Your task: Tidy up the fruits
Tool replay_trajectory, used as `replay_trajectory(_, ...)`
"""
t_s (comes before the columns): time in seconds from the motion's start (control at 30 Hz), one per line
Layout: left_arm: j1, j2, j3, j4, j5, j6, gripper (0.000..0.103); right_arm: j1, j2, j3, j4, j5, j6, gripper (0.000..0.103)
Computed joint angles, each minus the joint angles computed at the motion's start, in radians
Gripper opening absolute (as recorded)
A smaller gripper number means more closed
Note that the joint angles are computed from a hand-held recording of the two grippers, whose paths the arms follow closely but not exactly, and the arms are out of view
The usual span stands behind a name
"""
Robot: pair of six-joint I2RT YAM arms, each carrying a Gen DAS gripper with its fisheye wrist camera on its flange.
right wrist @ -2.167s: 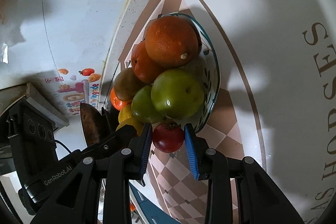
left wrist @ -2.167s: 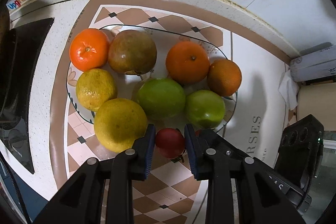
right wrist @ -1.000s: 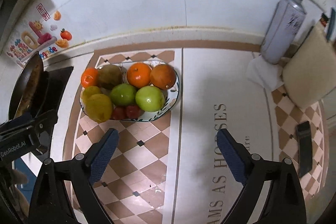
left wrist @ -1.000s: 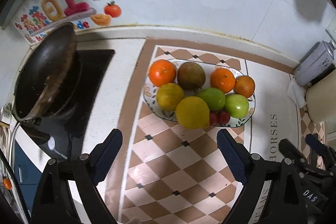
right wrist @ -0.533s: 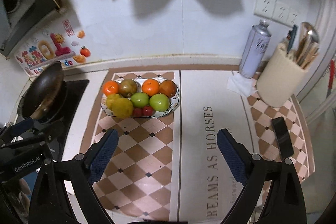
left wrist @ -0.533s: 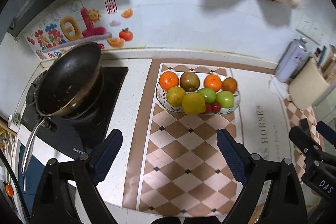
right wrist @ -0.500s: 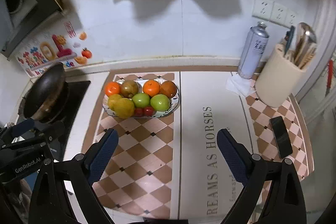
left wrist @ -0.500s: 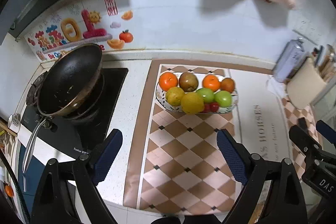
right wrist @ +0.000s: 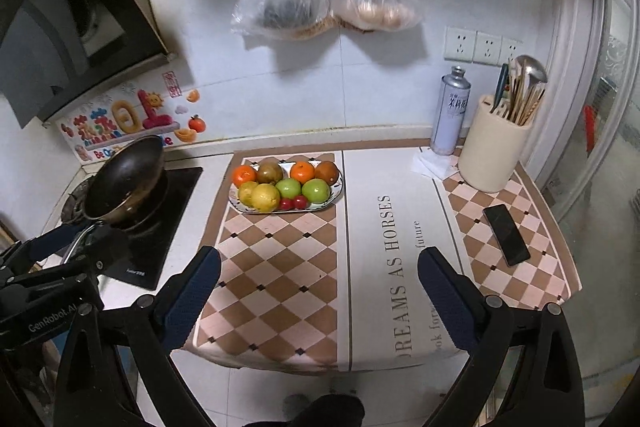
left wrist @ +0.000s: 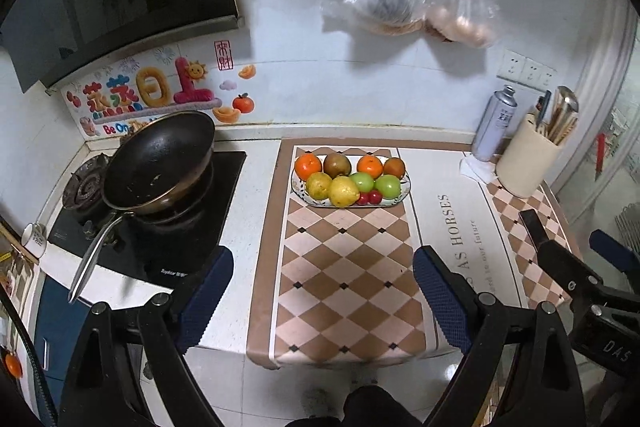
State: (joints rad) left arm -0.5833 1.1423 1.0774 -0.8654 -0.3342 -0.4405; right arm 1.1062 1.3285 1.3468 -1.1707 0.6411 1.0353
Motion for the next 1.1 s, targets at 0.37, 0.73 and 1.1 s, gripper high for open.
replay_trajectory(0.37,-0.154,-0.074,0.050,-0.174,-0.126,-0.165,0.092,0.080,-0.049,0.065,-0.124,0.036,0.035,0.101)
replay_trajectory(0.73,-0.125,-0.007,0.079,-0.136,-0.138,-0.163,0.092,-0.086,-0.043,0.027,0.035,-0.071,-0.169,0.101)
replay_trajectory(1.1,0.021,0.170,0.145,0.000,-0.077,-0.053,0.092,-0.320,0.093,0.035,0.239,-0.190,-0.392,0.102)
